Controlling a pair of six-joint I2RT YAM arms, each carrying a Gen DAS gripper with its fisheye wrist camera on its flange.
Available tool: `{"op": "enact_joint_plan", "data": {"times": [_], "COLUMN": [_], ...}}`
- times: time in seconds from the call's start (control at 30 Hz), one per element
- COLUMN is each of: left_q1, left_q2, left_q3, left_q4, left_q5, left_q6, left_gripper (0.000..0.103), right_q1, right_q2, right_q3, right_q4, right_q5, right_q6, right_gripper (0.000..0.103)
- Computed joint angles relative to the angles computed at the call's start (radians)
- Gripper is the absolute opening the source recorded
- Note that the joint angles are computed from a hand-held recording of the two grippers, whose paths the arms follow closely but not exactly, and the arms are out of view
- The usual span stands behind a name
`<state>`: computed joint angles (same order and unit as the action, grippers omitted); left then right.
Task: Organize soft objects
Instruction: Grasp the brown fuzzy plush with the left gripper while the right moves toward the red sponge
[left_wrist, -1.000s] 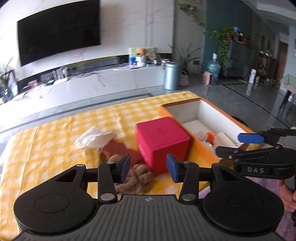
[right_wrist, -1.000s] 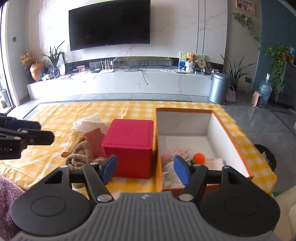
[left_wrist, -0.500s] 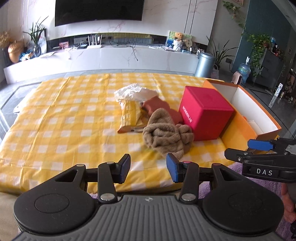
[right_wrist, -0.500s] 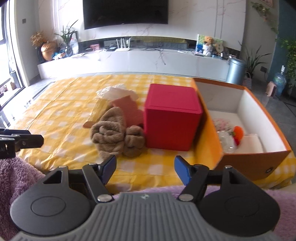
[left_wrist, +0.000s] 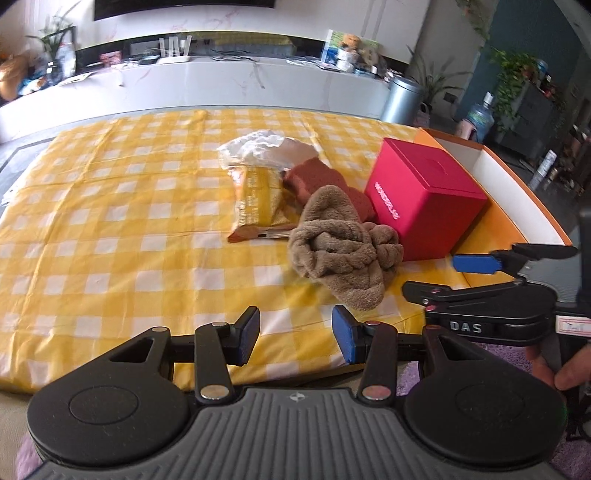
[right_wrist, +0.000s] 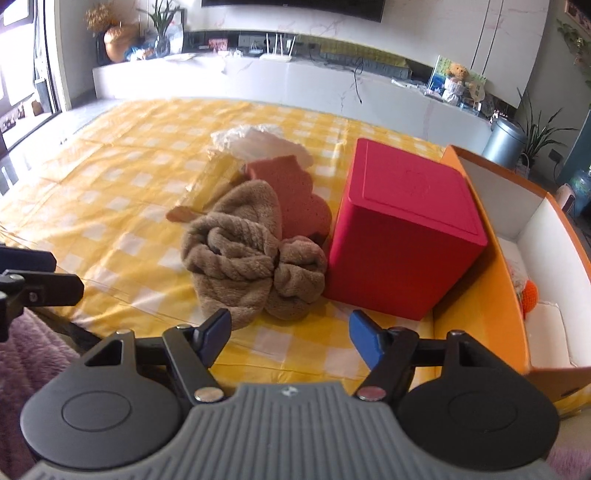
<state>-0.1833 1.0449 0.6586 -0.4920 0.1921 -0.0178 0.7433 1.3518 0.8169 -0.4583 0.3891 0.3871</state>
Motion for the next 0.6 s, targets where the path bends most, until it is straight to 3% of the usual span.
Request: {"op": "enact_joint_plan", "data": {"times": [0.17,0.33,0.6], "left_q1": [-0.004,0.001,-0.006], "left_q2": [0.195,0.392,0.548], "left_q3": [0.079,0.164,0.209], "left_q4": [0.106,0.213,0.301], "left_q5": [0.045,0.1,0.103], "left_q6": [0.052,0.009,-0.05], "left_gripper": [0.063,0.068,0.076], "right_q1": [-0.075,-0.143,-0.196], "right_q2": [0.09,0.139,0.195], "right_q3": [0.034,0.042,0.018], "right_q4": [0.035,0.093,0.201], "right_q5": [-0.029,-0.074,-0.139], "right_q6": [-0.065,-0.043,-0.028], "right_gripper": [0.051,0.043,0.042]}}
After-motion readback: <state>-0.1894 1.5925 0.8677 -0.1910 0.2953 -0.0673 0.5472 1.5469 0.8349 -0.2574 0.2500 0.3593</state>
